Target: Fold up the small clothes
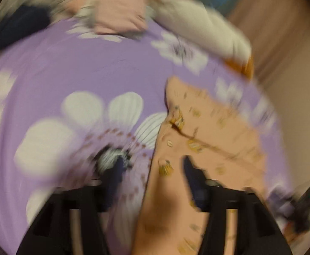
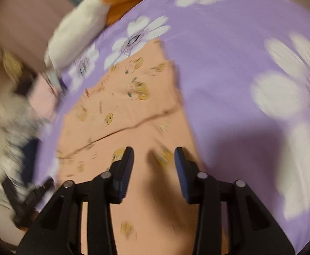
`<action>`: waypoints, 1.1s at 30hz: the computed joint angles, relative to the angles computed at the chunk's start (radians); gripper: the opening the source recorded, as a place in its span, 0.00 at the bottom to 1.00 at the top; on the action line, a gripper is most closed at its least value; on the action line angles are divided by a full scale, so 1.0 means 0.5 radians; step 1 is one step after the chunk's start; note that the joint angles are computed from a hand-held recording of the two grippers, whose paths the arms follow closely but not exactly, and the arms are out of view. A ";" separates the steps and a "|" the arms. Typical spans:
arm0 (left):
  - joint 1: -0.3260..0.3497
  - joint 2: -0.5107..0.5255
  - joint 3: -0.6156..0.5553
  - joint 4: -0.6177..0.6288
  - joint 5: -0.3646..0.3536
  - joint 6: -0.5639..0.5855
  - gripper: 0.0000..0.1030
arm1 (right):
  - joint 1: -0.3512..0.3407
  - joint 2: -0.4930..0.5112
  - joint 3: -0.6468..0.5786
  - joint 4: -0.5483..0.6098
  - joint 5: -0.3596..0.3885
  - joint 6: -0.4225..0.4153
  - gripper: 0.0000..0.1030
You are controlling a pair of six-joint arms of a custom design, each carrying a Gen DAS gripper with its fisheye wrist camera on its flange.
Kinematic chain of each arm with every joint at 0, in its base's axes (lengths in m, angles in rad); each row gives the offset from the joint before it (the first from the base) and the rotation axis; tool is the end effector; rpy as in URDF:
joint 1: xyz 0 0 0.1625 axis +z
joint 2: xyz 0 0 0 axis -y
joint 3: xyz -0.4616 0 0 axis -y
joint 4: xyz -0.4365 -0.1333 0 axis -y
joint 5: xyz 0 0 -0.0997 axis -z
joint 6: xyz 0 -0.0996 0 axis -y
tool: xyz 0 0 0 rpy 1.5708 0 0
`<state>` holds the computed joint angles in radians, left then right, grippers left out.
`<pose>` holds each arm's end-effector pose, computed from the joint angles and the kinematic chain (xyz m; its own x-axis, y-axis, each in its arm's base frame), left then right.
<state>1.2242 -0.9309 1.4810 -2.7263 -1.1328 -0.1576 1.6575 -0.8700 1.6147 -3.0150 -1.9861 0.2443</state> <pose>-0.1002 -0.7942 0.2872 -0.9660 -0.0418 -0.2551 0.1293 0.7764 -0.6168 0.1580 -0.7427 0.2139 -0.9223 0.3586 0.1438 0.1616 0.6962 -0.6994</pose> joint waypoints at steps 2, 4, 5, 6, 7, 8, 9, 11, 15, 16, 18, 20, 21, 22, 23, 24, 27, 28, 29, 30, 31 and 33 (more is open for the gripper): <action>0.051 -0.201 0.282 -0.281 -0.238 -0.179 0.72 | -0.022 -0.135 0.222 -0.170 0.068 0.090 0.63; 0.067 -0.311 0.437 -0.353 -0.317 -0.256 0.75 | -0.033 -0.248 0.447 -0.384 0.108 0.142 0.65; 0.066 -0.357 0.499 -0.345 -0.325 -0.275 0.75 | -0.037 -0.296 0.536 -0.441 0.115 0.173 0.67; 0.066 -0.413 0.585 -0.331 -0.350 -0.289 0.75 | -0.036 -0.341 0.622 -0.477 0.117 0.218 0.67; 0.068 -0.442 0.635 -0.318 -0.376 -0.307 0.75 | -0.039 -0.371 0.689 -0.518 0.135 0.253 0.69; 0.086 -0.482 0.709 -0.264 -0.463 -0.367 0.75 | -0.050 -0.407 0.788 -0.608 0.189 0.289 0.71; 0.102 -0.497 0.736 -0.212 -0.542 -0.414 0.75 | -0.057 -0.428 0.858 -0.664 0.220 0.324 0.72; 0.152 -0.508 0.783 -0.106 -0.768 -0.519 0.75 | -0.059 -0.449 0.987 -0.721 0.241 0.461 0.70; 0.119 -0.491 0.902 -0.273 -0.858 -0.484 0.75 | -0.060 -0.469 1.202 -0.958 0.398 0.595 0.70; 0.103 -0.478 0.894 -0.258 -0.853 -0.472 0.75 | -0.057 -0.470 1.221 -0.960 0.425 0.637 0.72; 0.117 -0.441 0.871 -0.223 -0.992 -0.488 0.75 | -0.069 -0.451 1.224 -0.938 0.567 0.664 0.72; 0.173 -0.366 0.822 -0.186 -1.275 -0.538 0.75 | -0.080 -0.388 1.209 -0.958 0.701 0.678 0.72; 0.200 -0.328 0.810 -0.213 -1.384 -0.567 0.75 | -0.084 -0.357 1.200 -0.976 0.736 0.693 0.72; 0.225 -0.279 0.789 -0.256 -1.474 -0.608 0.75 | -0.082 -0.318 1.175 -0.982 0.765 0.705 0.73; 0.246 -0.226 0.773 -0.344 -1.546 -0.663 0.75 | -0.078 -0.294 1.154 -0.974 0.783 0.696 0.77; 0.261 -0.196 0.763 -0.419 -1.596 -0.701 0.75 | -0.056 -0.275 1.130 -0.966 0.761 0.672 0.78; 0.273 -0.160 0.727 -0.463 -1.642 -0.787 0.75 | -0.010 -0.242 1.067 -0.962 0.711 0.600 0.80; 0.267 -0.161 0.718 -0.464 -1.644 -0.771 0.75 | -0.012 -0.230 1.054 -0.975 0.730 0.602 0.79; 0.257 -0.165 0.713 -0.456 -1.623 -0.737 0.75 | -0.033 -0.212 1.060 -1.048 0.817 0.618 0.78; 0.235 -0.169 0.687 -0.390 -1.555 -0.704 0.75 | -0.056 -0.203 1.055 -1.071 0.901 0.608 0.78; 0.220 -0.169 0.665 -0.331 -1.507 -0.711 0.75 | -0.073 -0.196 1.040 -1.067 0.964 0.592 0.77; 0.205 -0.184 0.659 -0.319 -1.450 -0.729 0.73 | -0.066 -0.177 0.985 -1.021 0.893 0.620 0.74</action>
